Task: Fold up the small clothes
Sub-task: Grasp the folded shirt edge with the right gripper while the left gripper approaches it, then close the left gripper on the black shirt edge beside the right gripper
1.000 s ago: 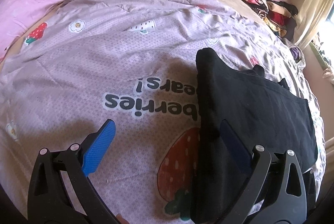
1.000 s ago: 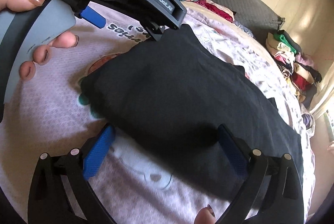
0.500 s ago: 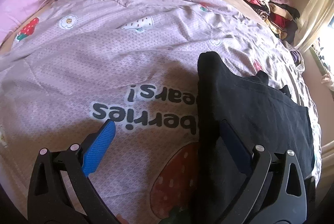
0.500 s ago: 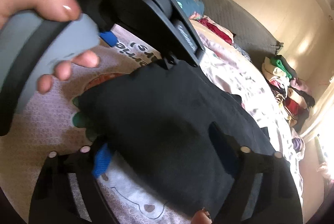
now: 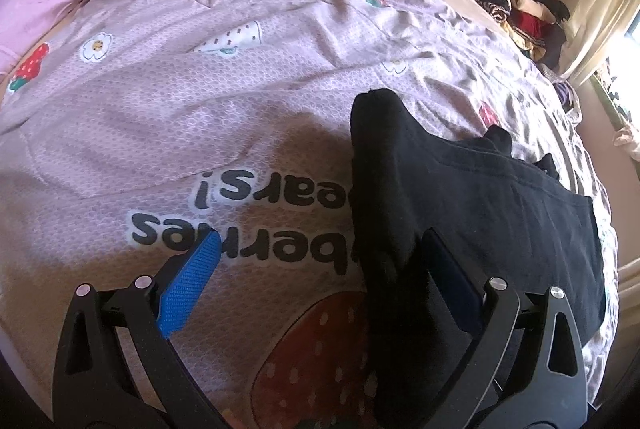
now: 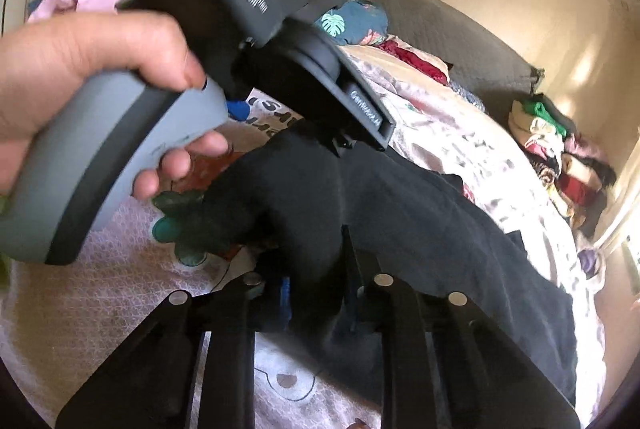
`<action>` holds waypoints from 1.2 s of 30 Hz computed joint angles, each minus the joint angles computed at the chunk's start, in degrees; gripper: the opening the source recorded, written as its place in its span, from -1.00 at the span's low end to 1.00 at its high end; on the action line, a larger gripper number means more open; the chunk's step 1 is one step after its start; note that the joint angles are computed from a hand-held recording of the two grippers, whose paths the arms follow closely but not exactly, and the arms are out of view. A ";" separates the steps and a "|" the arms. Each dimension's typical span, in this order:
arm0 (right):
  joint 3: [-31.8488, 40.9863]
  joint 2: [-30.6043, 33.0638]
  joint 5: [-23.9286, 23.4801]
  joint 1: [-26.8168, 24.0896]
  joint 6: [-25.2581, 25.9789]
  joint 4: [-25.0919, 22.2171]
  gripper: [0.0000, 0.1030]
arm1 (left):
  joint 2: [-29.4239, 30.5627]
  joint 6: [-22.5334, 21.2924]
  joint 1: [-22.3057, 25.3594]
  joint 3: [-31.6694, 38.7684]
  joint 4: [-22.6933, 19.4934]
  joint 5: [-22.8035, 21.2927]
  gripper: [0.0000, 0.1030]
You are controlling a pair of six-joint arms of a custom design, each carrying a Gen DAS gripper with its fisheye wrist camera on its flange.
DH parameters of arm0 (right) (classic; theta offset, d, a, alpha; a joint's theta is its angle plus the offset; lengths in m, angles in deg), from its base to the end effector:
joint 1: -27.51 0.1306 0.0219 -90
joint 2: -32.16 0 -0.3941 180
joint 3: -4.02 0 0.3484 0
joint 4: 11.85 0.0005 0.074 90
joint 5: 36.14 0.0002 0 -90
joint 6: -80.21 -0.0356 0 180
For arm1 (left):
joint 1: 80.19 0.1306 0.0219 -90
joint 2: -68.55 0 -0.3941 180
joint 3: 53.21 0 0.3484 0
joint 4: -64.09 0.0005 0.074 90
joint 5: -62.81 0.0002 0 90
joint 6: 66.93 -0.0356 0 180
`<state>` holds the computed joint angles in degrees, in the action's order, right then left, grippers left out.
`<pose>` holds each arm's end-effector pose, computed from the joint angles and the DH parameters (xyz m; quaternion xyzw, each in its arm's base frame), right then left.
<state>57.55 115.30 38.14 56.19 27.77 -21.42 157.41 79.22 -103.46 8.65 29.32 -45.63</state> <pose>0.3128 0.1815 0.2812 -0.5380 0.7173 0.0902 0.4333 0.3490 -0.1384 0.2714 -0.3084 0.9071 -0.0343 0.2845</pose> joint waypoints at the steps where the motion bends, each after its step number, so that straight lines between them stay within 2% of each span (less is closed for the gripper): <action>1: 0.01 -0.18 -0.57 -0.33 -0.34 -0.08 -0.68 | 0.12 -0.06 -0.02 0.10 0.03 0.04 0.81; 8: 0.29 -1.87 -5.75 -3.66 -4.26 -1.21 -0.71 | 1.05 -0.28 -0.34 1.38 0.30 1.03 0.81; 12: -0.78 -3.26 -6.57 -4.17 -4.79 -0.93 -0.72 | 2.05 -0.96 -0.78 2.21 1.86 3.33 0.81; 16: -1.33 -4.01 -7.63 -5.09 -4.97 -0.76 -0.72 | 3.02 -1.17 -1.70 3.19 2.69 3.36 0.81; 17: -1.47 -4.11 -7.73 -5.24 -4.91 -0.67 -0.72 | 2.99 -0.94 -1.80 3.18 3.12 3.55 0.70; 18: -1.35 -3.92 -7.78 -5.41 -4.74 -0.69 -0.72 | 2.98 -0.77 -1.96 3.22 3.72 3.92 0.43; 19: -1.41 -4.09 -7.74 -5.49 -4.67 -0.87 -0.72 | 3.03 -0.86 -2.06 3.38 3.92 4.25 0.28; 21: -1.32 -3.95 -7.75 -5.63 -4.53 -0.93 -0.73 | 3.39 -1.74 -2.74 4.35 3.43 4.13 -0.18; 24: -0.94 -4.23 -7.99 -5.93 -5.04 -2.33 -0.74 | 3.68 -2.51 -3.84 5.42 3.03 3.38 -0.55; 27: -0.93 -4.97 -8.63 -6.79 -5.16 -2.89 -0.76 | 3.47 -2.58 -4.83 6.35 2.13 1.81 -0.65; 36: -0.79 -7.18 -10.74 -9.90 -6.72 -3.62 -0.79 | 2.99 -3.16 -7.85 10.56 -1.82 -2.80 -0.67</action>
<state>56.76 108.13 27.40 46.29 21.05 -25.04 160.40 76.06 -111.31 19.21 27.50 -48.43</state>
